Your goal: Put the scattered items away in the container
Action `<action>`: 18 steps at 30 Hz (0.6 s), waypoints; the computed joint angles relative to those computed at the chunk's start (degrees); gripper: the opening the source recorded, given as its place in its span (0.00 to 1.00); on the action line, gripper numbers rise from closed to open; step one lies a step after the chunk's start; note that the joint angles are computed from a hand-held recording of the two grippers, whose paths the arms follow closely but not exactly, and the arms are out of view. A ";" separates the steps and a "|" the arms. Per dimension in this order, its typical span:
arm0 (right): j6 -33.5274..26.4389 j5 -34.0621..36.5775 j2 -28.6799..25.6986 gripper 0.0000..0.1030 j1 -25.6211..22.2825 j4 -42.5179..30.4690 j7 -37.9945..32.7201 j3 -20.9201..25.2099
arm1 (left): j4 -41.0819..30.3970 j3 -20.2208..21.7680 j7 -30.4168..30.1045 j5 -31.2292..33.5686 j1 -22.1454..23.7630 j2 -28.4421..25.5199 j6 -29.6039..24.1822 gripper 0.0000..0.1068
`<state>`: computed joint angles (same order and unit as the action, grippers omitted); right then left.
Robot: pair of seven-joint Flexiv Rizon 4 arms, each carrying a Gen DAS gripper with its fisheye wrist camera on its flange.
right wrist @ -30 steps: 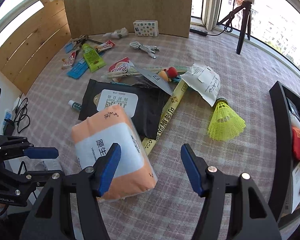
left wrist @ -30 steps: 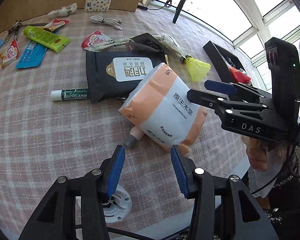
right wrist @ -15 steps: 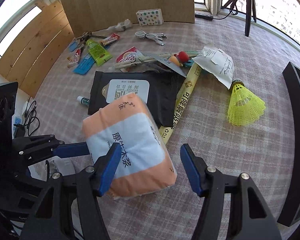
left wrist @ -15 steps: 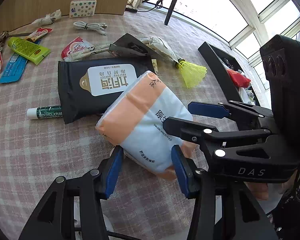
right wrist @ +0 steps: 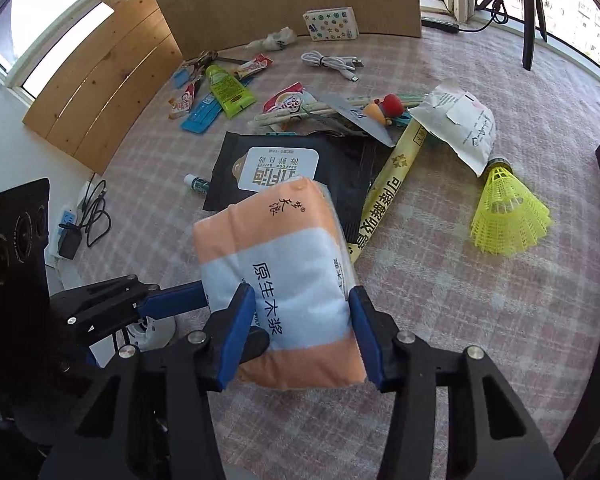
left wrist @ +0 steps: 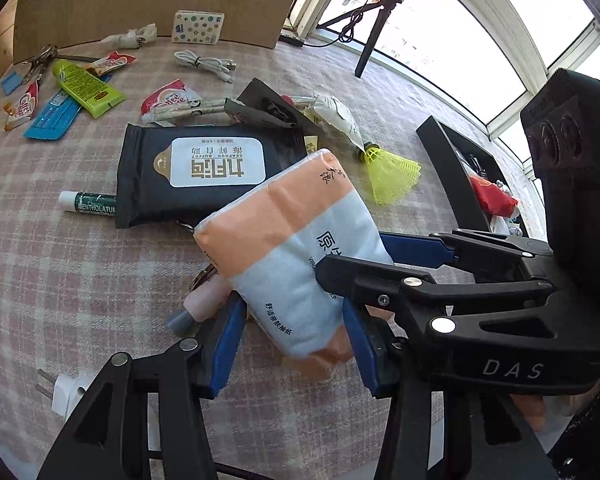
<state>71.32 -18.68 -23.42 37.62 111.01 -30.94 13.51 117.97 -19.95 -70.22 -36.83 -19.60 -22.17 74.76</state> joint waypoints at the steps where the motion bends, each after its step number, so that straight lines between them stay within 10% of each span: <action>1: 0.54 -0.13 0.76 0.46 -0.20 0.78 -0.29 0.00 | -0.15 0.27 -1.09 0.39 -0.77 0.14 0.66 0.44; 18: 3.13 -12.26 29.31 0.46 -12.49 27.61 15.08 -0.31 | -23.76 0.31 -10.29 16.12 -14.22 -11.00 -4.40 0.44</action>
<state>74.44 -30.95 5.90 25.12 138.61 -15.85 13.20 94.21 -19.64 -80.51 -20.71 -33.81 -33.17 70.36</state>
